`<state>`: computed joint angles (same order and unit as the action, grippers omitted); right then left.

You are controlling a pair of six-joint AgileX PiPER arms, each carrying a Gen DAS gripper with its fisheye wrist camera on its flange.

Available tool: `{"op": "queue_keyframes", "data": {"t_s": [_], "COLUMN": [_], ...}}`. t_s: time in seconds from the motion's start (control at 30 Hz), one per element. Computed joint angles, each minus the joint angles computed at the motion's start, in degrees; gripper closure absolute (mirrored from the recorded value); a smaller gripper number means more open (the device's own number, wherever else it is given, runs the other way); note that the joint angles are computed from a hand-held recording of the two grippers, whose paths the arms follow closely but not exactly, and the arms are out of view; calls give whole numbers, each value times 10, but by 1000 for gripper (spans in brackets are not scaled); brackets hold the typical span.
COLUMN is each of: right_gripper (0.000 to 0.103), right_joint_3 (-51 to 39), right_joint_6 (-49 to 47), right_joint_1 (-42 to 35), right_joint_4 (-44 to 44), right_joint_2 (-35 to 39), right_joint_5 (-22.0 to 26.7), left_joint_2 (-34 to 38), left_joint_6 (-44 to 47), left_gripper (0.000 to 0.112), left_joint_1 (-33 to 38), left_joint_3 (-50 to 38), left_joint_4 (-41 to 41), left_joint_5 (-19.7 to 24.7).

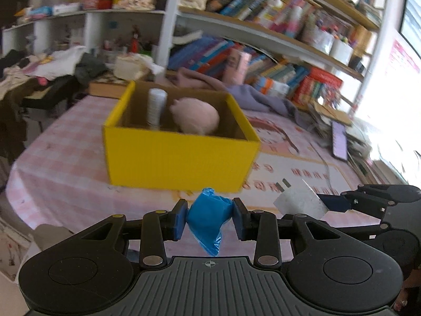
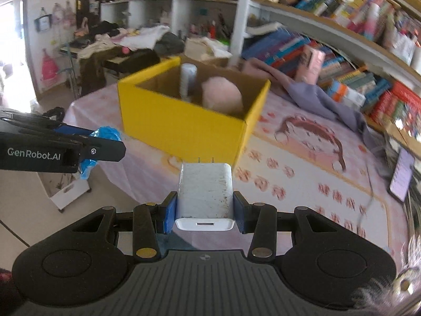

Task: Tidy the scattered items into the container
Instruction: 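Lift the blue bag and white plug with both tools and carry toward the yellow box, then lower the blue bag and white plug with both tools into the yellow box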

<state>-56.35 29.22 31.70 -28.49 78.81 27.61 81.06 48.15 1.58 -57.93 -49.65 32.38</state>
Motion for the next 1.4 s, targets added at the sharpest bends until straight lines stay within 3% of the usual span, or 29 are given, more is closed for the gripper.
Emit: {"op": "queue_keyframes", "data": {"t_s": [0.33, 0.5, 0.73, 1.13, 1.3, 1.4], "right_gripper": [62, 62, 62, 62, 62, 62], "right_joint_3": [-94, -174, -320, -552, -644, -676], "right_joint_6": [-115, -245, -423, -533, -532, -545], "right_joint_1": [-42, -80, -125, -168, -169, -167], "right_joint_4": [77, 186, 339, 450, 444, 442], "right_joint_2": [74, 137, 245, 417, 477, 499], "right_joint_5": [-60, -76, -46, 121, 195, 213], "left_joint_2": [71, 130, 233, 415, 511, 575], "left_joint_6": [-22, -67, -184, -345, -384, -396], "left_gripper": [78, 78, 78, 78, 77, 77], "left_joint_1": [-13, -24, -41, -59, -63, -69], "left_joint_3": [-99, -178, -315, -579, -744, -864], "left_joint_4": [6, 46, 147, 295, 328, 338], "left_joint_5": [-36, -49, -46, 84, 181, 254]}}
